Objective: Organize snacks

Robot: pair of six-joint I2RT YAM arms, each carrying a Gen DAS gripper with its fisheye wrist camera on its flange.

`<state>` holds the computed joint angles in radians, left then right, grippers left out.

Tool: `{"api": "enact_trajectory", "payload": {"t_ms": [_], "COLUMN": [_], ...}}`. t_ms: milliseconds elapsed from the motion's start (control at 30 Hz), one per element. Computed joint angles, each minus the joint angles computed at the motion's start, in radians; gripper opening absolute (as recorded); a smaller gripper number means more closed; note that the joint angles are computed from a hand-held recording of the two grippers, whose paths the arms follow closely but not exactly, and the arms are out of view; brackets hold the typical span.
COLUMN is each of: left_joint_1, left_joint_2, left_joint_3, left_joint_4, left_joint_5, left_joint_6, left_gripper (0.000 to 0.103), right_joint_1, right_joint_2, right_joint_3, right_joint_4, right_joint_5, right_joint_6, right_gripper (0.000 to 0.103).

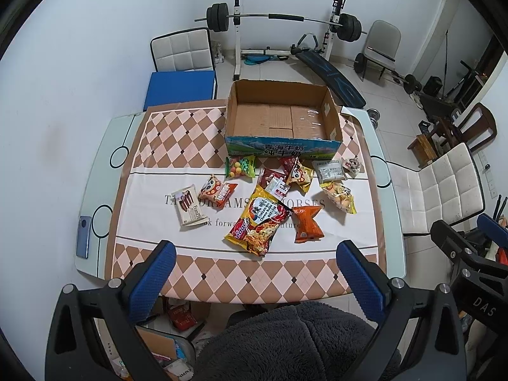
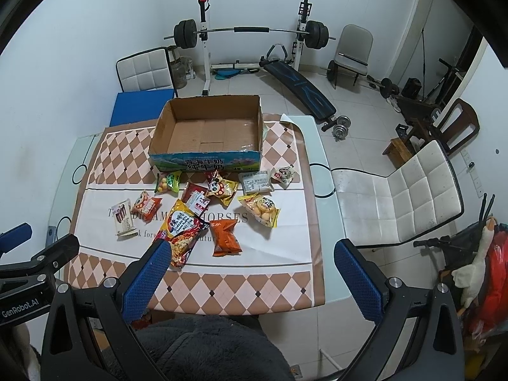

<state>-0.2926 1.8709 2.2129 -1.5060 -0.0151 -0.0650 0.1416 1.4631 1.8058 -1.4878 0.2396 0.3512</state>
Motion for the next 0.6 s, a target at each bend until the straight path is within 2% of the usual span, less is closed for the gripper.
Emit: {"api": "enact_trajectory", "payload": {"t_ms": [600], "left_joint_1": [-0.003], "left_joint_2": [-0.002], "left_joint_3": [-0.004], "left_joint_4": [0.005], "left_joint_5": [-0.002], "left_joint_6": [-0.005], "left_gripper": [0.103], "right_joint_1": [0.002], "right_joint_2": [0.004], "right_joint_3": [0.007], "right_joint_4": [-0.002], "right_joint_5": [-0.003], "right_joint_6": [0.001], "right_gripper": [0.103]}}
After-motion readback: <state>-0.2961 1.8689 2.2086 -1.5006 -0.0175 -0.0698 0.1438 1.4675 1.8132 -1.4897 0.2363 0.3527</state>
